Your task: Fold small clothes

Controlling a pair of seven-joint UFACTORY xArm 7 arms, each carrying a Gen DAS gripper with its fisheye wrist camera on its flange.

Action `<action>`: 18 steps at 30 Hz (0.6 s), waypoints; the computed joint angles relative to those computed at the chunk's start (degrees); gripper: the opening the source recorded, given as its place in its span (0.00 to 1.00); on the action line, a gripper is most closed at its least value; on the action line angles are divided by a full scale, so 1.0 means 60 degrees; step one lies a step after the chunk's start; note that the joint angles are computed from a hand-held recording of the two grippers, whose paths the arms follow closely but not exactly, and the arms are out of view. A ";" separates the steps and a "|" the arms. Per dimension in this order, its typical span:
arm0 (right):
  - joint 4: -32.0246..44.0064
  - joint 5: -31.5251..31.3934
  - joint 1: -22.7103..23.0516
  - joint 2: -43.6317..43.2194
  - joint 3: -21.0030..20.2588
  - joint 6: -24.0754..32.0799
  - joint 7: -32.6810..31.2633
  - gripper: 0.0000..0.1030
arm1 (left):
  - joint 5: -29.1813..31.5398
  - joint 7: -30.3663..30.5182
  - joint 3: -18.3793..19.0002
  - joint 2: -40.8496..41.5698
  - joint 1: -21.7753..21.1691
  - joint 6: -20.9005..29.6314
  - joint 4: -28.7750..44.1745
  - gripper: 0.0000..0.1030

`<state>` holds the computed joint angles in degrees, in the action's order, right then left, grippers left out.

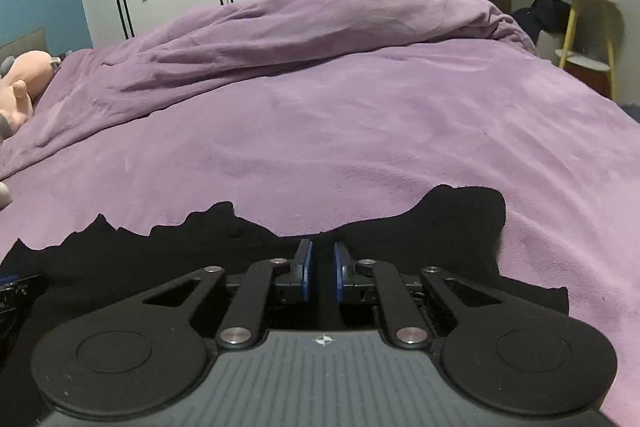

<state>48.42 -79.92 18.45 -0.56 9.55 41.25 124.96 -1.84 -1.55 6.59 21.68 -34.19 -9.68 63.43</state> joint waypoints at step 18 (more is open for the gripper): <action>-0.3931 0.5969 0.1552 -0.5906 0.1444 0.1689 -0.2558 0.29 | 0.1342 -0.0879 0.0977 -0.2056 -0.0506 0.1447 -0.1571 0.74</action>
<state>24.84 -44.11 27.76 -35.99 18.22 51.38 109.61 6.21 -6.82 12.45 9.34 -37.22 -1.00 54.00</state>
